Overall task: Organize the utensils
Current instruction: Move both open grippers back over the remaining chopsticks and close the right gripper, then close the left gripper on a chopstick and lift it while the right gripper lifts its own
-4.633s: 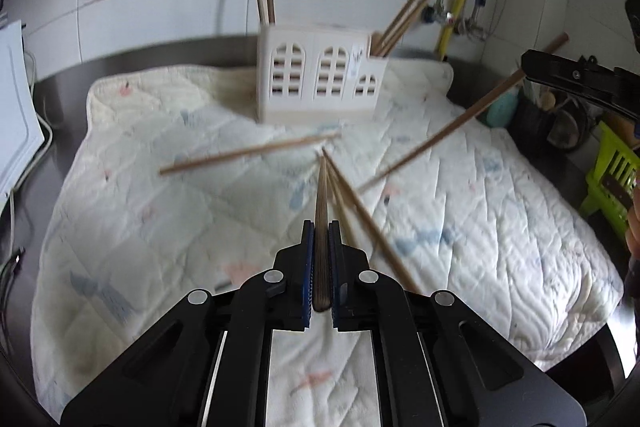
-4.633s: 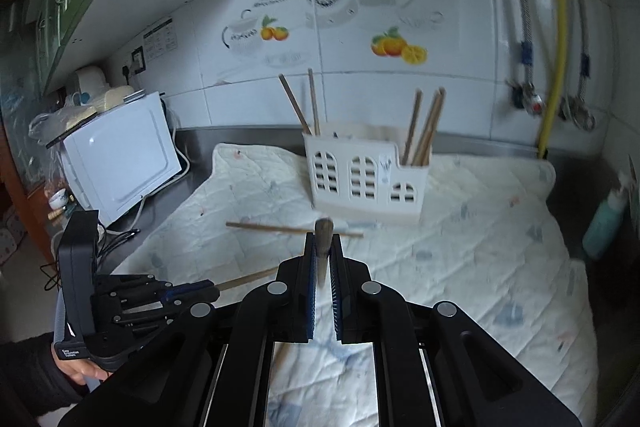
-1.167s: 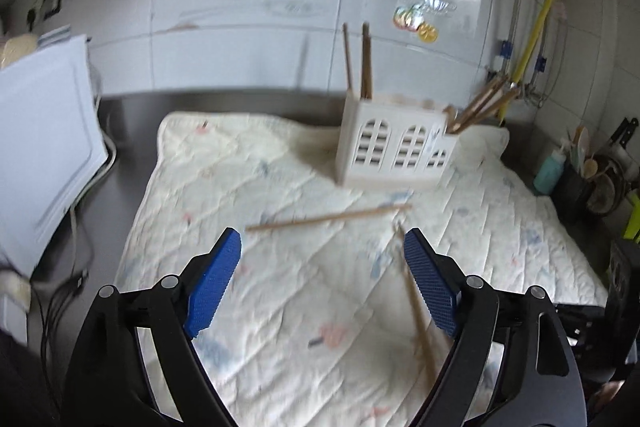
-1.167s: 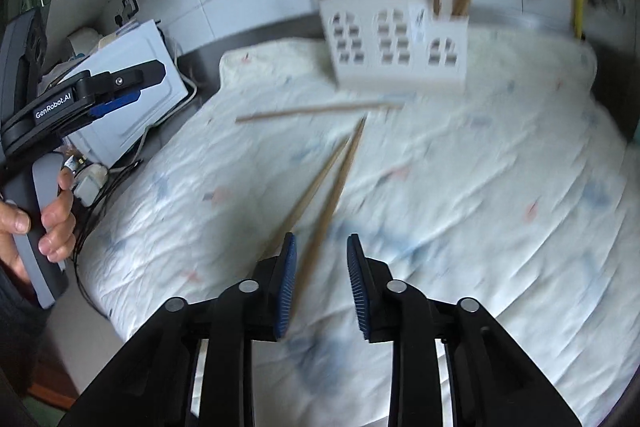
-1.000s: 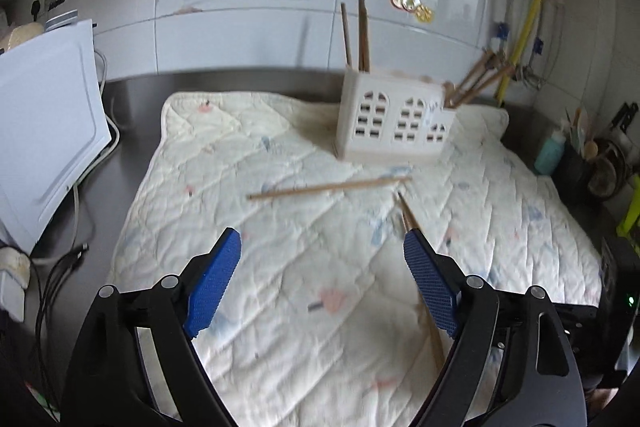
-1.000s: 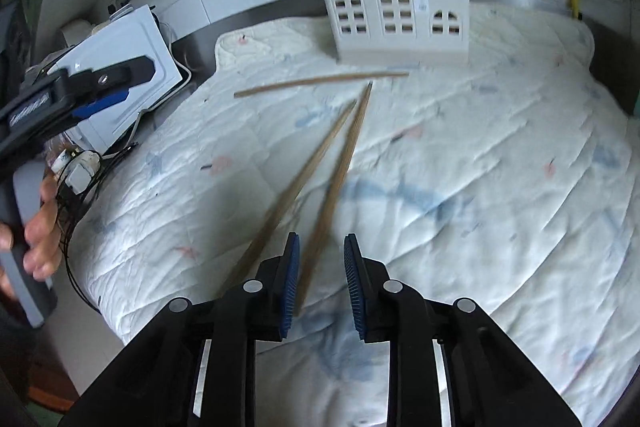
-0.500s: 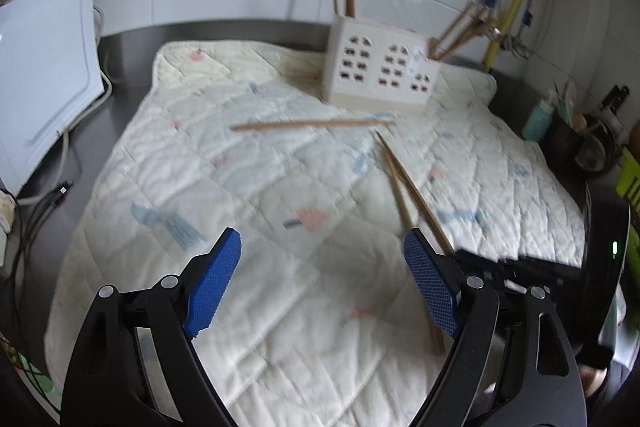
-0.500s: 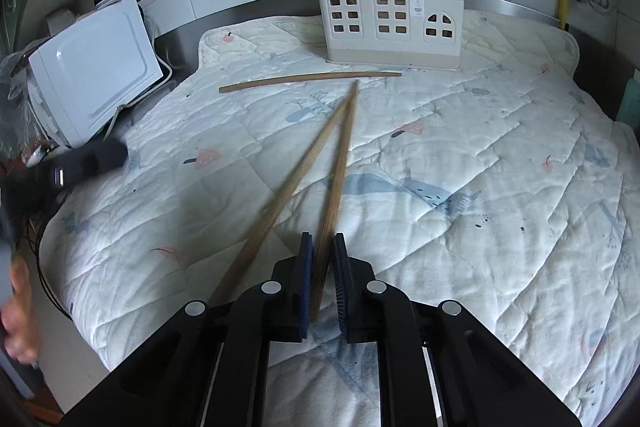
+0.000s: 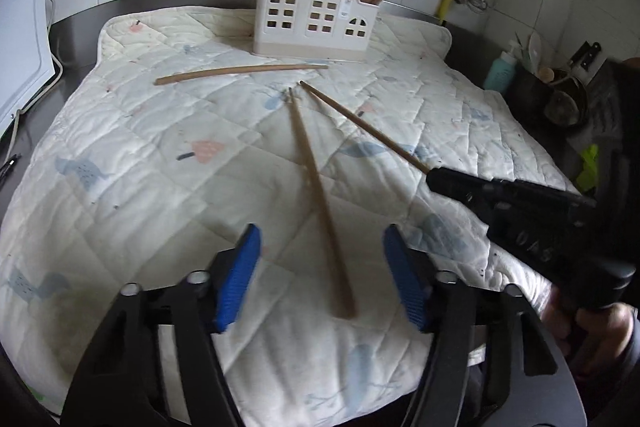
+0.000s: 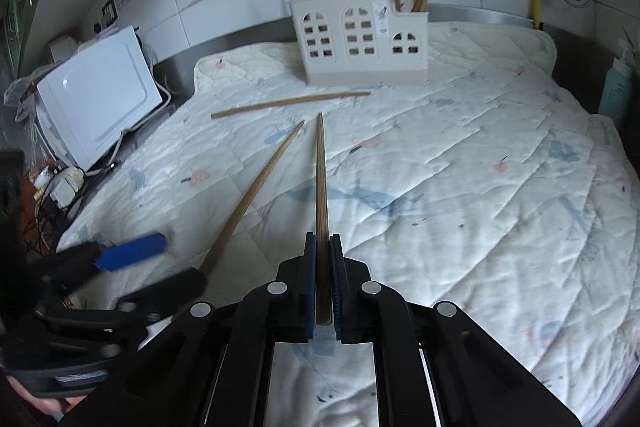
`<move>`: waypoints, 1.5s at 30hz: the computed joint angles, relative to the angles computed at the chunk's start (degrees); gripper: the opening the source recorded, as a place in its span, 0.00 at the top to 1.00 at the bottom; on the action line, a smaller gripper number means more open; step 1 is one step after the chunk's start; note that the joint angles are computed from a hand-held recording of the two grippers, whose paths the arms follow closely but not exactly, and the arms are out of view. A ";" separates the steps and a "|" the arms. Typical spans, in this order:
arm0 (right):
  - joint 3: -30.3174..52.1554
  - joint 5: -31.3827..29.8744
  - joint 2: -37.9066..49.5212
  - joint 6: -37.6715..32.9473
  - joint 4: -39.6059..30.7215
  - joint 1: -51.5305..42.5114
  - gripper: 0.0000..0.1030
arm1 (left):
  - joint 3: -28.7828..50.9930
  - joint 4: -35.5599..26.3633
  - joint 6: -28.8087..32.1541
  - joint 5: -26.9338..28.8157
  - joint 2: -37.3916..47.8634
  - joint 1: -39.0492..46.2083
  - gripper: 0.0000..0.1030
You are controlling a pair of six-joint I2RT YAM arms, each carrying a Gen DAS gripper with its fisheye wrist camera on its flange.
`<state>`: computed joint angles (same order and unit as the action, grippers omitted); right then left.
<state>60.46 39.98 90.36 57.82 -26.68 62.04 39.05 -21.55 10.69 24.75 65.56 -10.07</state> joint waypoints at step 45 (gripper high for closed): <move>8.04 6.99 -12.66 -15.07 -5.69 -1.30 0.94 | 13.56 -0.61 1.23 1.27 6.55 0.76 0.95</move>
<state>68.50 46.97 77.70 42.75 -32.37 60.74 52.61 -22.16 11.91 26.02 72.11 -9.31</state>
